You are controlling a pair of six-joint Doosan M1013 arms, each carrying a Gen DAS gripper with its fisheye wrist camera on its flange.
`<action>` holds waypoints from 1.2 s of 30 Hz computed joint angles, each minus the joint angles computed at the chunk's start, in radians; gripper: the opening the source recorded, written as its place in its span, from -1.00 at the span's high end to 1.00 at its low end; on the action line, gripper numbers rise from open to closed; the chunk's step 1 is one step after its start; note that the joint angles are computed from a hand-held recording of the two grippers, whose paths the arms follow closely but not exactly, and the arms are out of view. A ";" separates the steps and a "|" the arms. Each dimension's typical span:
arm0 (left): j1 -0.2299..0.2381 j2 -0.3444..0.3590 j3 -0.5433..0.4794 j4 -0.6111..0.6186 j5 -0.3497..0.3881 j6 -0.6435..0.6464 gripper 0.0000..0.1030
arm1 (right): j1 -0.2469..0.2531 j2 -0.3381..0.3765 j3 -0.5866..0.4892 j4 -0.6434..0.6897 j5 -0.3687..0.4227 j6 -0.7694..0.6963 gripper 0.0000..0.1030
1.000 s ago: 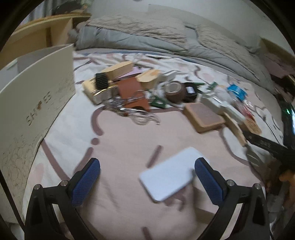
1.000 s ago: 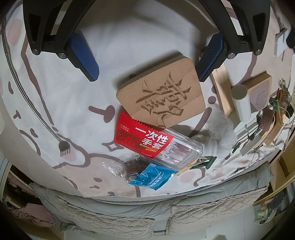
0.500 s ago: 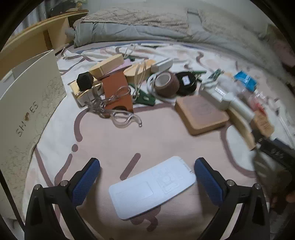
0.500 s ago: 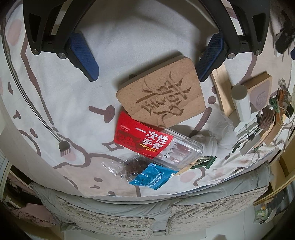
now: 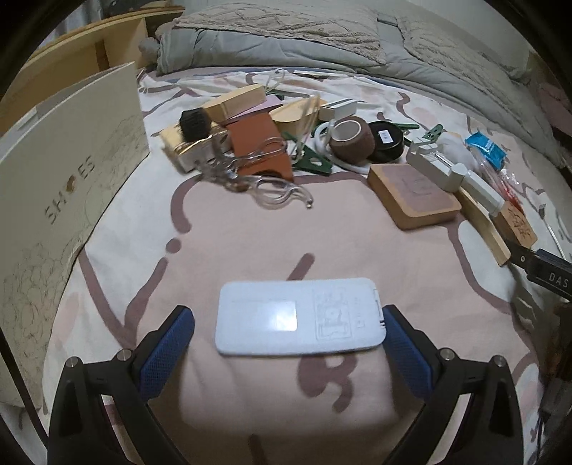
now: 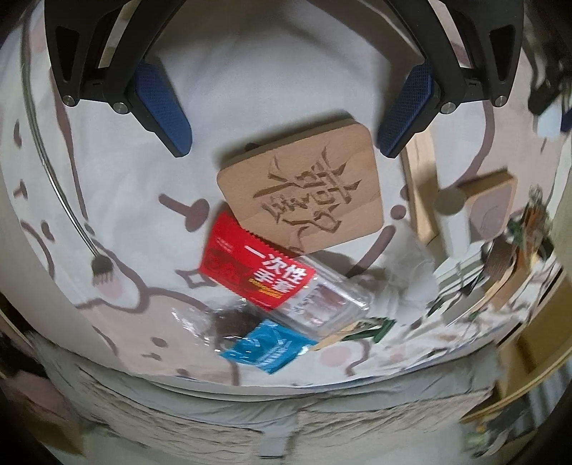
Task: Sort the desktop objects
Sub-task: 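Close the left tool on the white plastic case and lift it, then close the right tool on the carved wooden plaque and lift it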
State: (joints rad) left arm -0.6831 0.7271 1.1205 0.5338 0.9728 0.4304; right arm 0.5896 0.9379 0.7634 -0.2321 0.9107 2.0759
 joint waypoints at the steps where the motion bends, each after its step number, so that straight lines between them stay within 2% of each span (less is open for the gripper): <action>1: 0.003 -0.012 0.021 -0.006 -0.029 0.005 -1.00 | -0.003 -0.003 0.003 0.014 -0.006 -0.024 -1.00; 6: 0.011 -0.043 0.076 -0.036 -0.108 0.043 -1.00 | -0.011 -0.023 0.033 0.054 -0.071 -0.077 -1.00; 15: 0.013 -0.067 0.125 -0.035 -0.174 0.041 -1.00 | -0.021 -0.013 0.006 0.119 -0.113 -0.118 -1.00; 18: 0.012 -0.064 0.122 -0.026 -0.166 0.042 -1.00 | -0.021 -0.004 -0.006 0.167 -0.092 -0.171 -1.00; 21: 0.007 -0.056 0.111 -0.010 -0.140 0.046 -1.00 | -0.021 -0.011 0.011 0.216 -0.103 -0.213 -1.00; 26: 0.007 -0.055 0.112 -0.009 -0.140 0.045 -1.00 | -0.026 -0.021 0.023 0.313 -0.102 -0.290 -1.00; 29: 0.007 -0.057 0.115 -0.009 -0.145 0.043 -1.00 | -0.022 -0.018 0.016 0.265 -0.099 -0.224 -1.00; 32: 0.008 -0.060 0.121 -0.009 -0.158 0.037 -1.00 | -0.018 0.000 -0.018 0.179 -0.063 -0.107 -1.00; 36: 0.008 -0.061 0.122 -0.008 -0.160 0.036 -1.00 | -0.014 0.023 -0.059 0.113 -0.010 -0.043 -1.00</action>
State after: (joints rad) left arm -0.6747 0.6664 1.2421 0.5254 0.8131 0.4668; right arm 0.5760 0.9609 0.7043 -0.1191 0.9004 2.0330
